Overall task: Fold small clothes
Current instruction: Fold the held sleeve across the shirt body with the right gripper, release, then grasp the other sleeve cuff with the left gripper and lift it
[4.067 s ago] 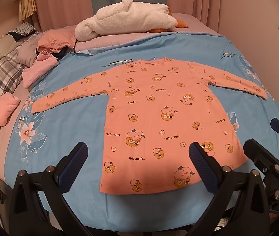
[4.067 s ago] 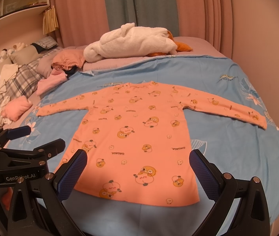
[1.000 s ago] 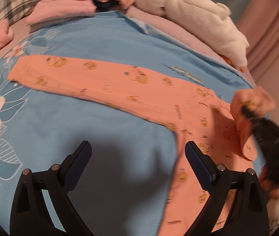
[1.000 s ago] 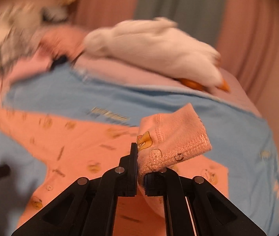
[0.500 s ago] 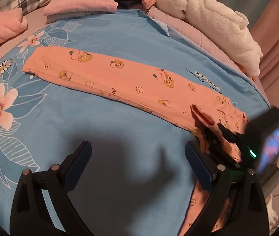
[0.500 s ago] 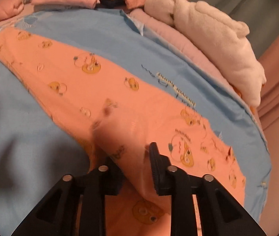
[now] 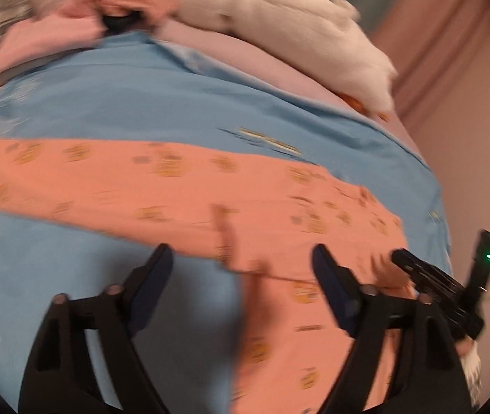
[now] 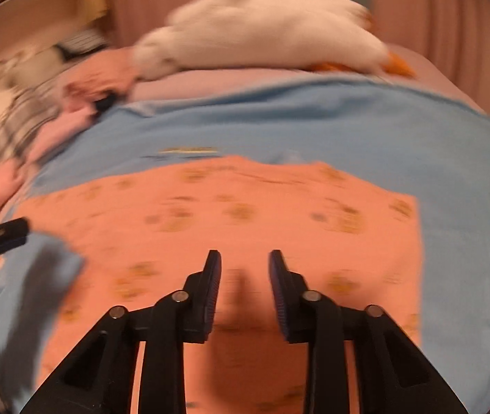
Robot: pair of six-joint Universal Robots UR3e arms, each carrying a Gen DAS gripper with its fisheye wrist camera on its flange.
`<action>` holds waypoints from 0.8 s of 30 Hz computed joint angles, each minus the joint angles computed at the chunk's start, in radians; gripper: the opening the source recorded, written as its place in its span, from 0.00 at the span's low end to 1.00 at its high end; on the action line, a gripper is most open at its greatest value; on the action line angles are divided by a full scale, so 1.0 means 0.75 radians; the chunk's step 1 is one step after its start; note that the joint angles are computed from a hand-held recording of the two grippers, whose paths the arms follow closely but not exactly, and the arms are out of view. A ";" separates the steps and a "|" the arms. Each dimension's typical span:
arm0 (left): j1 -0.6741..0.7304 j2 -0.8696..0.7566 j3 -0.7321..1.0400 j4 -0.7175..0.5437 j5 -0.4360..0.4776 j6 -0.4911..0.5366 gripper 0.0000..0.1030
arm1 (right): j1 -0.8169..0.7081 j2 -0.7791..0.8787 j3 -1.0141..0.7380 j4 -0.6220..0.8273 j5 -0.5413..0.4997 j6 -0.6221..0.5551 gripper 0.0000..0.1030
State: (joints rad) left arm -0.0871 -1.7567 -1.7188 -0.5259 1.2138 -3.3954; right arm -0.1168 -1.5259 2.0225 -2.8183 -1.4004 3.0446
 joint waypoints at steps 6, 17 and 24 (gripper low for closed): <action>-0.137 -0.329 0.327 -0.129 0.050 0.021 0.61 | -0.081 0.095 0.052 -0.034 -0.142 -0.018 0.17; 0.162 0.020 -0.204 0.078 -0.102 -0.007 0.74 | -0.115 -0.045 0.171 -0.092 -0.129 0.049 0.10; 0.718 0.278 -0.628 0.158 -0.366 -0.147 0.75 | -0.077 -0.210 0.276 -0.101 -0.027 0.109 0.18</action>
